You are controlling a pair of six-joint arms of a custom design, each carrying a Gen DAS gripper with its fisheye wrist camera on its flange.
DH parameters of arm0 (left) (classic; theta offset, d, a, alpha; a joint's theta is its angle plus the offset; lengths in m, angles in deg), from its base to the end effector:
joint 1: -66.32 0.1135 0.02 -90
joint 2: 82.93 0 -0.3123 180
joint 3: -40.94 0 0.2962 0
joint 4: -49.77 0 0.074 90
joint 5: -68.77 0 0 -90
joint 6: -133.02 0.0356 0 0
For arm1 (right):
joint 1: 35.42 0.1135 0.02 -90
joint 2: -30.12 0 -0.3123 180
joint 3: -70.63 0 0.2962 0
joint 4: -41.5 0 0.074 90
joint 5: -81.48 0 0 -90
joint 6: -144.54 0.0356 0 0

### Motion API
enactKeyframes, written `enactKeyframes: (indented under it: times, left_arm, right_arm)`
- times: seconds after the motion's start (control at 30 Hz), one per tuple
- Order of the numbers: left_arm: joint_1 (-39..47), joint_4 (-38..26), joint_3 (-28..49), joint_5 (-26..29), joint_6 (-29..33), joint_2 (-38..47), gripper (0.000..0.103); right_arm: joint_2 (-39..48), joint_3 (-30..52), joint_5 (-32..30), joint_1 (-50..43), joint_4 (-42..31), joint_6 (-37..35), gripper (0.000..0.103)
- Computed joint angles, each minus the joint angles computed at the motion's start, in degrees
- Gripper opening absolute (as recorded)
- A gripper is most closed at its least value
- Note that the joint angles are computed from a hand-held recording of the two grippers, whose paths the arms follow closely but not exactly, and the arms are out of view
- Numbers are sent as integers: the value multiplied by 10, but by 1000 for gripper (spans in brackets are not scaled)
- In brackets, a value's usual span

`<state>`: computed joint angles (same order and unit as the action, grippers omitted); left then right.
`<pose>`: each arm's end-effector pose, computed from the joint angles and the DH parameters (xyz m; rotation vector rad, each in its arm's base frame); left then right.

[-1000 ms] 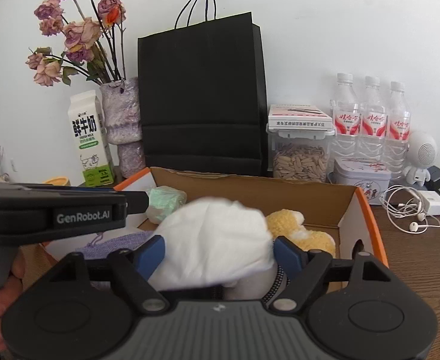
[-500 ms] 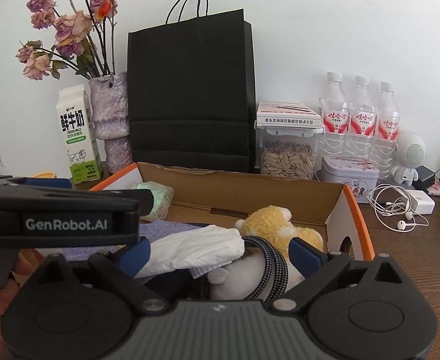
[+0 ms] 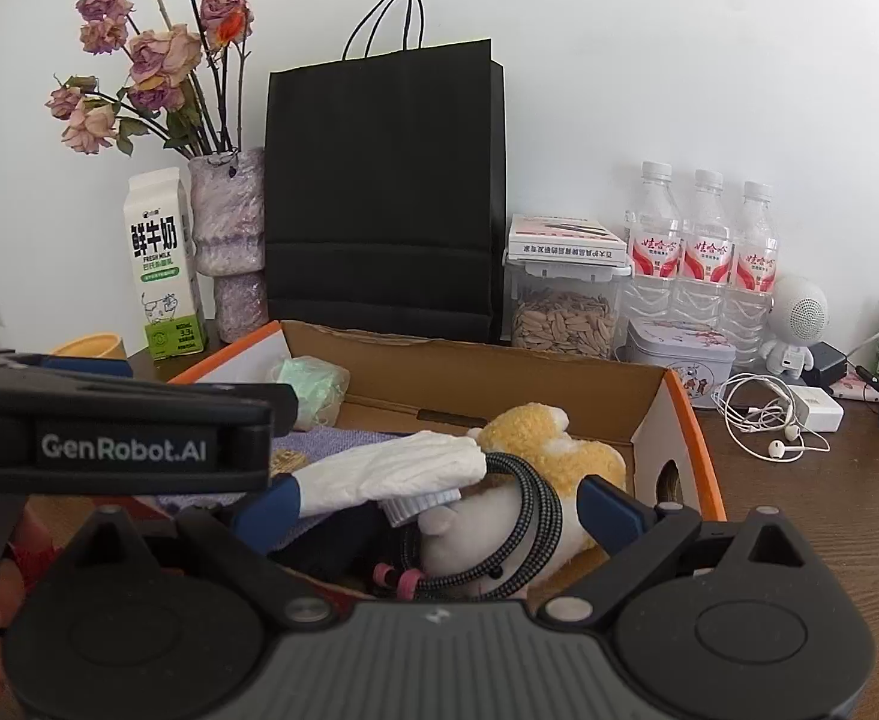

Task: Organize objects
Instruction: 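Open both grippers inside the box to release the block and tissue, then move the left gripper to the flat white cap while the right approaches the tabbed white cap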

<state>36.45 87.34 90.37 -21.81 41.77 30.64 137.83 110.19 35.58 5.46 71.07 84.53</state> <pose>0.3228 -0.1850 0.0842 0.5006 1.9884 -0.3299 0.2454 0.1796 0.0740 0.1984 2.0269 -0.1017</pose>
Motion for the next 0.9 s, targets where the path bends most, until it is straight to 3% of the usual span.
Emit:
enactKeyframes:
  times: [0.4, 0.63, 0.9]
  left_arm:
    - [11, 44, -132, 7, 1, -73, 103]
    - [31, 71, -203, 14, 21, -96, 103]
    - [83, 114, -264, 34, 49, -90, 103]
  right_arm:
    - [-47, -31, 88, 131, -118, 133, 99]
    - [-62, -20, 138, 219, -270, 274, 99]
    - [-40, 13, 154, 300, -428, 428, 98]
